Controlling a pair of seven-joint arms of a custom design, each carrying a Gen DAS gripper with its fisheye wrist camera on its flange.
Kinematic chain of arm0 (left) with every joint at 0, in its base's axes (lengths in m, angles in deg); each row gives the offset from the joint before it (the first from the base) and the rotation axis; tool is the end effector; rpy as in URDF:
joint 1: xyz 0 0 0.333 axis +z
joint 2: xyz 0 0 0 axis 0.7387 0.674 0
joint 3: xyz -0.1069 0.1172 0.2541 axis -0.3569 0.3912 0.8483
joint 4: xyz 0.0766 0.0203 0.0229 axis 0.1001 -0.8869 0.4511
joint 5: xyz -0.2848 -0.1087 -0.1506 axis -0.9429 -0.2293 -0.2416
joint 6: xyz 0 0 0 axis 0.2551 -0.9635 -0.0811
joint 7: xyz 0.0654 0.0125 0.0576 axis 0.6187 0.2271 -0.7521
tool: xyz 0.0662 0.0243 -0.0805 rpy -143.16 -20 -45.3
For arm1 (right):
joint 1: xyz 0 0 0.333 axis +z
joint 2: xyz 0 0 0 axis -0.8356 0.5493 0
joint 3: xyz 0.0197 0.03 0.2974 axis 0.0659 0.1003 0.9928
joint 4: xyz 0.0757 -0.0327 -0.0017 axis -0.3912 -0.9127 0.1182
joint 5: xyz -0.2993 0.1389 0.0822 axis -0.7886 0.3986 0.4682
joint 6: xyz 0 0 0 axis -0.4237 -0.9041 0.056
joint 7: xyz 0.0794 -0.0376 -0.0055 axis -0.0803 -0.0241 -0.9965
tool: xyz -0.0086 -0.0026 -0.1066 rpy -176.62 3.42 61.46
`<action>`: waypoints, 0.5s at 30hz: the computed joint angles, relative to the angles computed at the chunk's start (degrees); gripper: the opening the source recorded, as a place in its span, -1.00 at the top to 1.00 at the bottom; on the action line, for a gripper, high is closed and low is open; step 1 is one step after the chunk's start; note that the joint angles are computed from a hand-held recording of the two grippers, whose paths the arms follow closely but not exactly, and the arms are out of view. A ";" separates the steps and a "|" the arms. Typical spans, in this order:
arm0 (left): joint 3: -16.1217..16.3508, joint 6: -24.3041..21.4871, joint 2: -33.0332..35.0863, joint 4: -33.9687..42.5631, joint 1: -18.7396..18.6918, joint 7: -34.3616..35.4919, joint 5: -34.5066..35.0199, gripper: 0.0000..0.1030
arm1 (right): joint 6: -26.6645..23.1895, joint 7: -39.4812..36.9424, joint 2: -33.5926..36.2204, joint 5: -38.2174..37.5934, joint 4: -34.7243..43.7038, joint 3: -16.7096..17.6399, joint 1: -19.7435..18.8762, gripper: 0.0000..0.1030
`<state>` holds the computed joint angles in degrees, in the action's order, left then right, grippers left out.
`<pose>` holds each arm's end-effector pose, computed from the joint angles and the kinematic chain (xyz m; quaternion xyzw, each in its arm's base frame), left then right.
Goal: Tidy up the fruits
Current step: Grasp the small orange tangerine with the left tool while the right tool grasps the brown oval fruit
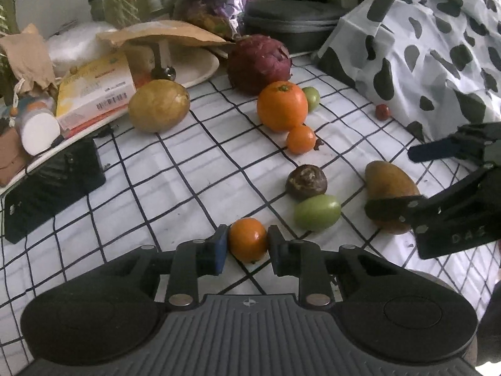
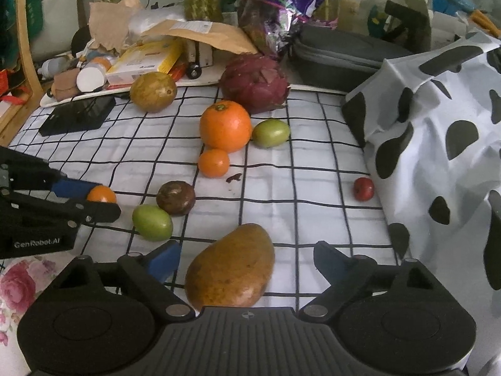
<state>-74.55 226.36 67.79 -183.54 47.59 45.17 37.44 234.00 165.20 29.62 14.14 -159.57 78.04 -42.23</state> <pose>0.6554 -0.1581 0.3378 -0.5379 0.7922 -0.2476 0.1478 0.6605 0.1396 0.3235 -0.7575 0.5770 -0.1876 0.2409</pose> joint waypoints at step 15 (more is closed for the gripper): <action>-1.16 7.25 -4.49 -5.63 1.07 -2.24 0.32 0.49 | 0.94 -0.42 0.47 0.08 -0.85 -0.14 0.96 -0.15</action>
<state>-75.71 233.62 63.30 -189.17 48.66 42.93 37.76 234.94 164.77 30.09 14.22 -160.42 77.90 -41.26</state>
